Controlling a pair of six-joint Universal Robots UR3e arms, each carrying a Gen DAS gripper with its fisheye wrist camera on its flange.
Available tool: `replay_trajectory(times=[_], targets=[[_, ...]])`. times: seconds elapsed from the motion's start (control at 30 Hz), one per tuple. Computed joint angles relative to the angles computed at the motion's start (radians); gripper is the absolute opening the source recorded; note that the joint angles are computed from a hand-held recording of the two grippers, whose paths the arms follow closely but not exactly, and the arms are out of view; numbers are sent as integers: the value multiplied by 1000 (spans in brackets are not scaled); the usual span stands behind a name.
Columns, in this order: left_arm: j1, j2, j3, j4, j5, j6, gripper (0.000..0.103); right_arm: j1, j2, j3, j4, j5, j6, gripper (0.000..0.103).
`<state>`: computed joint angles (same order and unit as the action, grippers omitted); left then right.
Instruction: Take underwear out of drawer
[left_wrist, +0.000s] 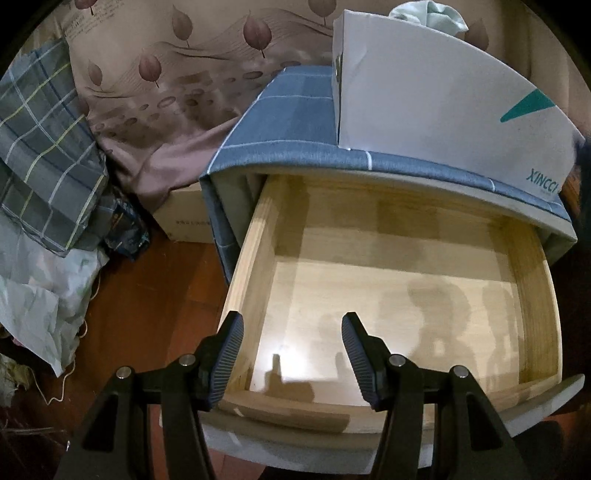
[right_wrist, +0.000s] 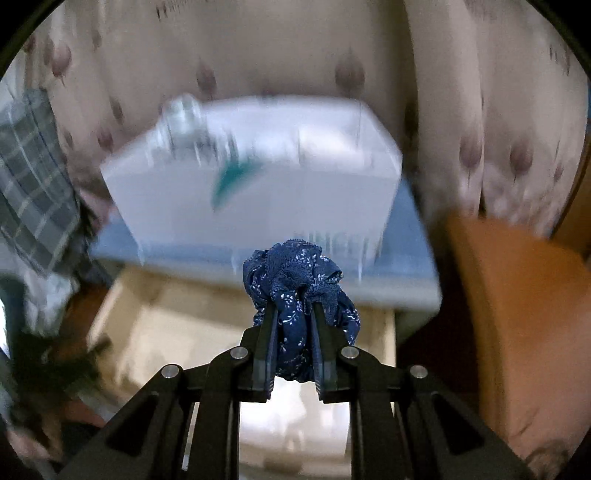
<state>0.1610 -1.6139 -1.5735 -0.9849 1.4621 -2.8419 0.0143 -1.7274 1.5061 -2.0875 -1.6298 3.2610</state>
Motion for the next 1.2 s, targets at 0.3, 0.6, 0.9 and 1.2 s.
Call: replay_trajectory(times=[0.3,0.6,0.9,1.2], targets=[[11,18,-44,49,-22,8,57,-10,305,-607,129,-11,-32,15],[-6,3,-41,58,0,0,57,-73,661,-1110,396,37,-29,15],[-16,4,-50,65,11,3,57,-69,903,-1413,620,26,-4,17],[-15,2,-44,59,9,5,57,-48,821,-1226,514,9,15,47]])
